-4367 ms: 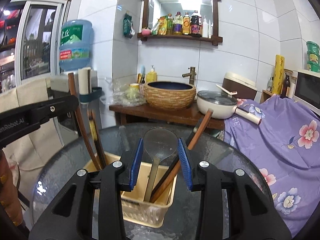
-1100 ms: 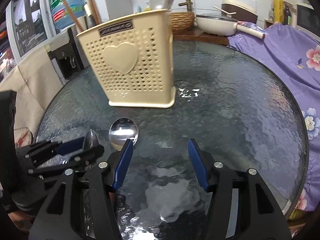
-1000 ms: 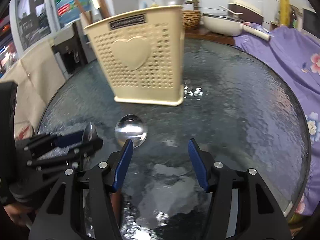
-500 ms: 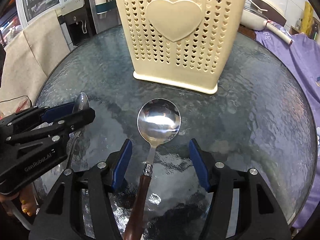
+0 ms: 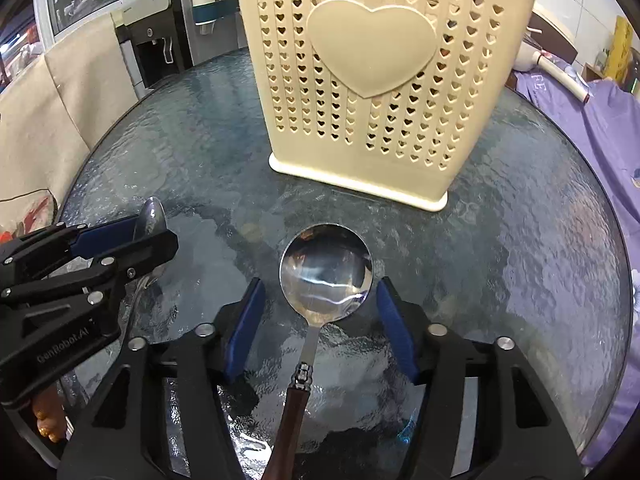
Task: Organize utensils
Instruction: 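Grasp a metal spoon with the left tool while the right tool grasps a brown-handled spoon, then lift both spoons off the table toward the cream holder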
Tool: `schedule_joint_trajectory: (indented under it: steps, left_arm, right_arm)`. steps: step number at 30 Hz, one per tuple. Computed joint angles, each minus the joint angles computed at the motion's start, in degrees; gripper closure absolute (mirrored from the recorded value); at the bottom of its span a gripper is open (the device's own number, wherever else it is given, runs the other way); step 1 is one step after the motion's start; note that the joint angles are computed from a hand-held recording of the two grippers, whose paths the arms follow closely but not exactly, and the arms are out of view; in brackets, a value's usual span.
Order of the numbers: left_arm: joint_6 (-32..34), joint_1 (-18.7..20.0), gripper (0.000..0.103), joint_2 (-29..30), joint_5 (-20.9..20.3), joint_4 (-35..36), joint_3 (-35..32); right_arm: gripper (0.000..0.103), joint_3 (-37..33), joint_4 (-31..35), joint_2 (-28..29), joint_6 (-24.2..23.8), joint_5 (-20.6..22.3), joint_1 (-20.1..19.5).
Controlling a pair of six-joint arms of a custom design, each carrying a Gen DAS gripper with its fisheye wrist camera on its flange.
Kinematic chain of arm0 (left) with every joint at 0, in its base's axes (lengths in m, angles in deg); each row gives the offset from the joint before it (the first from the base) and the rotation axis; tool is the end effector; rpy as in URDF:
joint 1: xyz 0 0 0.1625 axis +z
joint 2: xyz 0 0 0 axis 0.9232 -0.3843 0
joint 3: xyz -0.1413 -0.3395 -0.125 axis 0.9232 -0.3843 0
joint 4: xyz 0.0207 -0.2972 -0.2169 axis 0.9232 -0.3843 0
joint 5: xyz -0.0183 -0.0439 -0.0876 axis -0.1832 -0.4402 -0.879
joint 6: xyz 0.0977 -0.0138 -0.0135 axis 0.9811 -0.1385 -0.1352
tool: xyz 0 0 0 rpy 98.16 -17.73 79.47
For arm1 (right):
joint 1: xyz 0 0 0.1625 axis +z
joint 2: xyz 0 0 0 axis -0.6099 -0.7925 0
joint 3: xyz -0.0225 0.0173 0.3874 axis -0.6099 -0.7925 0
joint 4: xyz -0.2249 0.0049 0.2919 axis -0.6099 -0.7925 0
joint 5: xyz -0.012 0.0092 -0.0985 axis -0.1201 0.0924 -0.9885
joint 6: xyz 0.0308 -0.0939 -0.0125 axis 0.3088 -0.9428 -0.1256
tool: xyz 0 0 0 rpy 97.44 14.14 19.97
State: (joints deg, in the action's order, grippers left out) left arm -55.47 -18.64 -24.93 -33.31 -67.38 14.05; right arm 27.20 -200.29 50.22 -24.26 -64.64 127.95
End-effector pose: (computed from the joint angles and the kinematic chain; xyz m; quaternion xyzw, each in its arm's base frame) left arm -0.3828 -0.7364 -0.0026 0.2013 0.9084 -0.2705 0.2474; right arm 0.0874 -0.7711 0.2773 0.1737 -0.8897 0.2573 0.3349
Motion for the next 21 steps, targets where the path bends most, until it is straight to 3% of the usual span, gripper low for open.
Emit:
schedule_joint_trajectory:
  steps: [2, 9, 21]
  left_arm:
    - [-0.1, 0.1, 0.067, -0.2, 0.1, -0.1, 0.1]
    - [0.5, -0.1, 0.067, -0.4, -0.2, -1.1, 0.4]
    - [3.7, -1.5, 0.067, -1.8, -0.9, -5.2, 2.0]
  right_arm:
    - [0.056, -0.1, -0.1, 0.0, -0.2, 0.3, 0.0]
    - [0.056, 1.9, -0.5, -1.4, 0.1, 2.4, -0.7]
    - [0.057, 9.8, -5.6, -8.7, 0.3, 7.0, -0.8]
